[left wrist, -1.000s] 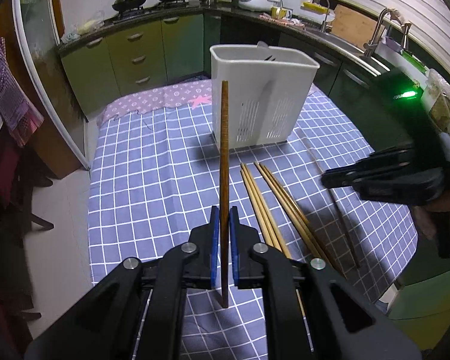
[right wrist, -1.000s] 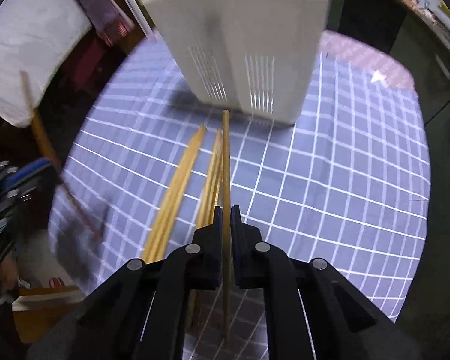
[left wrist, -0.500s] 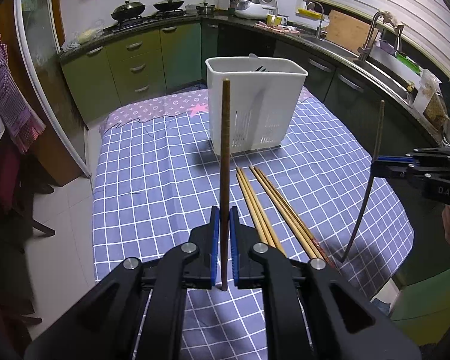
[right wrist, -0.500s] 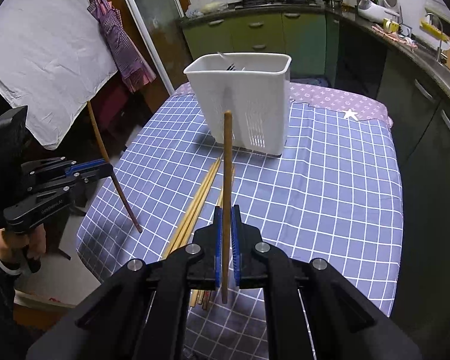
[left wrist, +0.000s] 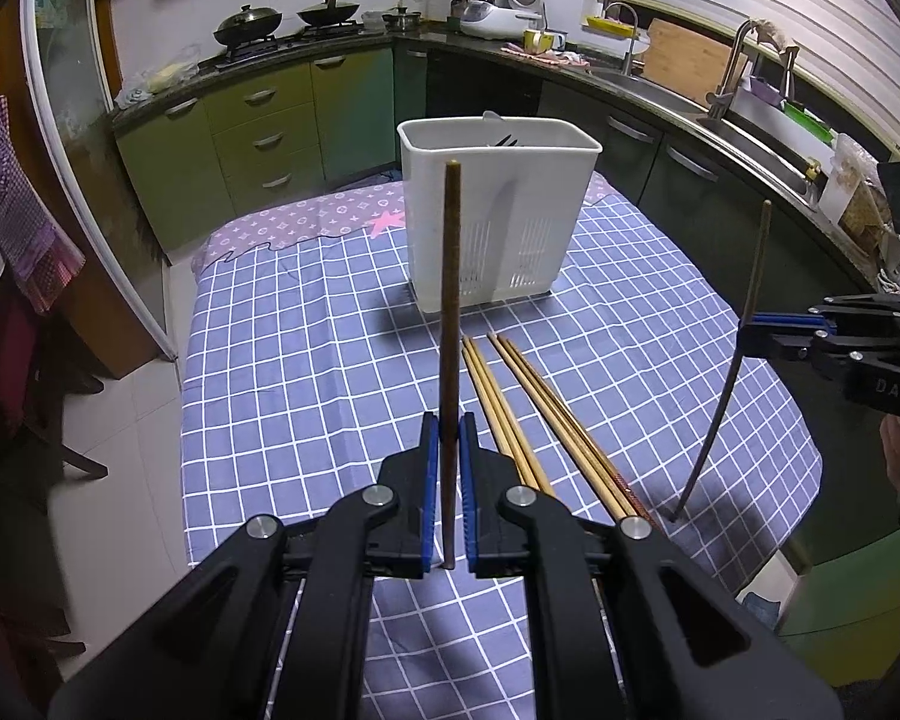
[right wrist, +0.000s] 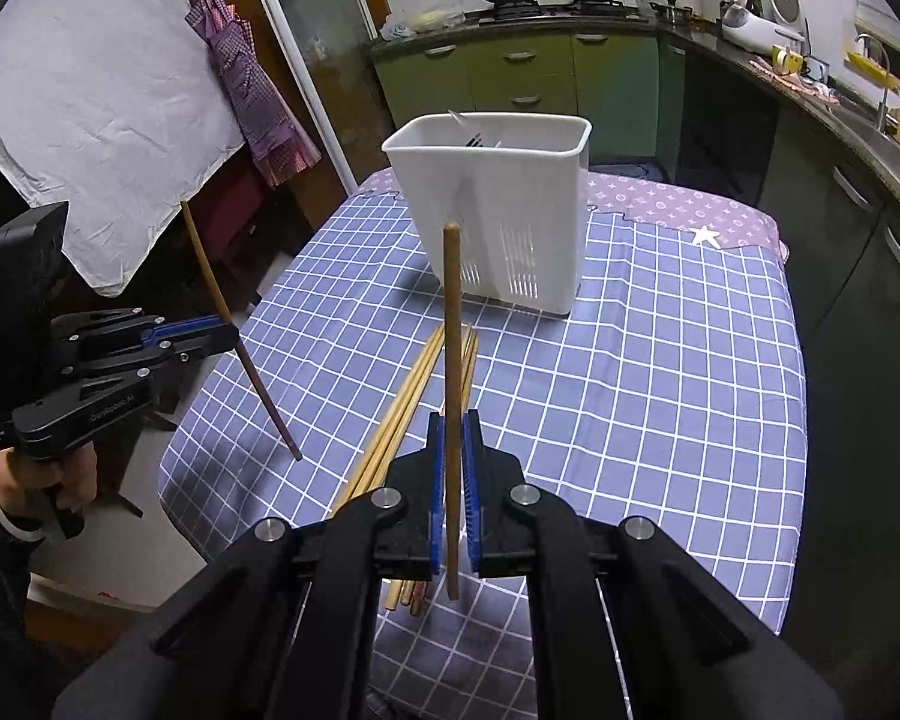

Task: Organize utensils
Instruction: 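Carry the chopsticks into the white caddy with both tools and release them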

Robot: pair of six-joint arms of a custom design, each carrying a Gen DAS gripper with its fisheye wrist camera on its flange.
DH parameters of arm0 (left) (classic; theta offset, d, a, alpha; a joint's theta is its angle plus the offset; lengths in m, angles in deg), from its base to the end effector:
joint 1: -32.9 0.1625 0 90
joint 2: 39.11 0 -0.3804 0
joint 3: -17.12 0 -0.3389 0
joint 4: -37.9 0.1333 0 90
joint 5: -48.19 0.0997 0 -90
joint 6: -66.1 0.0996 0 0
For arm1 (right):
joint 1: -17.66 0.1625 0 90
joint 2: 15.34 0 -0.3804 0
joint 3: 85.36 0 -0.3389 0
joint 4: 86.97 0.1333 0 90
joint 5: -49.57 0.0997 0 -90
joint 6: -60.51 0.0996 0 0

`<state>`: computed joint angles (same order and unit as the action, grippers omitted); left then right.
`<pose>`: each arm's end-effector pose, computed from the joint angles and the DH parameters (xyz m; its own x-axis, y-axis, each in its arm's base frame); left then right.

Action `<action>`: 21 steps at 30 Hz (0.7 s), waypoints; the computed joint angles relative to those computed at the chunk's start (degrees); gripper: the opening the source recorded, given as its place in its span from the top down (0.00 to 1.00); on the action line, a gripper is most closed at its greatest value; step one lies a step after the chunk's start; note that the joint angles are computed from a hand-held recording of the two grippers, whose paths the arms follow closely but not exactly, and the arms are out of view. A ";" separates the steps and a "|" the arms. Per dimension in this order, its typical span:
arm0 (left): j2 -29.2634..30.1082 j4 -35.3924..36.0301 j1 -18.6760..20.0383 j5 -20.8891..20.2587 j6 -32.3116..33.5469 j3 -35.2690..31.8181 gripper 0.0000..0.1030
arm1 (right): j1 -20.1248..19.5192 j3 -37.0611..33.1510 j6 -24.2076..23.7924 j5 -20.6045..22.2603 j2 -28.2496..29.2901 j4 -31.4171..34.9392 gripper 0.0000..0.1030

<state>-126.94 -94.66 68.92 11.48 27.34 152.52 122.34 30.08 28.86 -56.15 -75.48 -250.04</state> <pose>-0.1474 -0.3707 0.2245 -0.7344 0.0424 -0.6774 0.4437 0.7853 -0.4319 0.2312 -0.4630 0.1529 -0.6839 -0.6229 0.3798 -0.7050 0.6982 -0.1244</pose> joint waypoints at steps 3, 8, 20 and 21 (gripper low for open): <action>0.13 -0.44 0.00 -0.04 0.39 -0.02 0.93 | 0.16 0.13 -0.22 0.06 -0.19 -0.39 0.94; 0.23 -0.91 0.26 -0.22 1.13 -0.18 0.93 | 0.21 0.46 -0.49 -0.10 -0.39 -0.98 0.94; 0.64 -1.87 0.09 -0.06 2.79 -0.88 0.93 | 0.81 -0.45 -0.65 0.58 -0.64 -0.98 0.94; 0.73 -2.15 0.10 -0.07 3.03 -0.99 0.93 | 0.95 -0.61 -0.62 0.56 -0.51 -1.01 0.94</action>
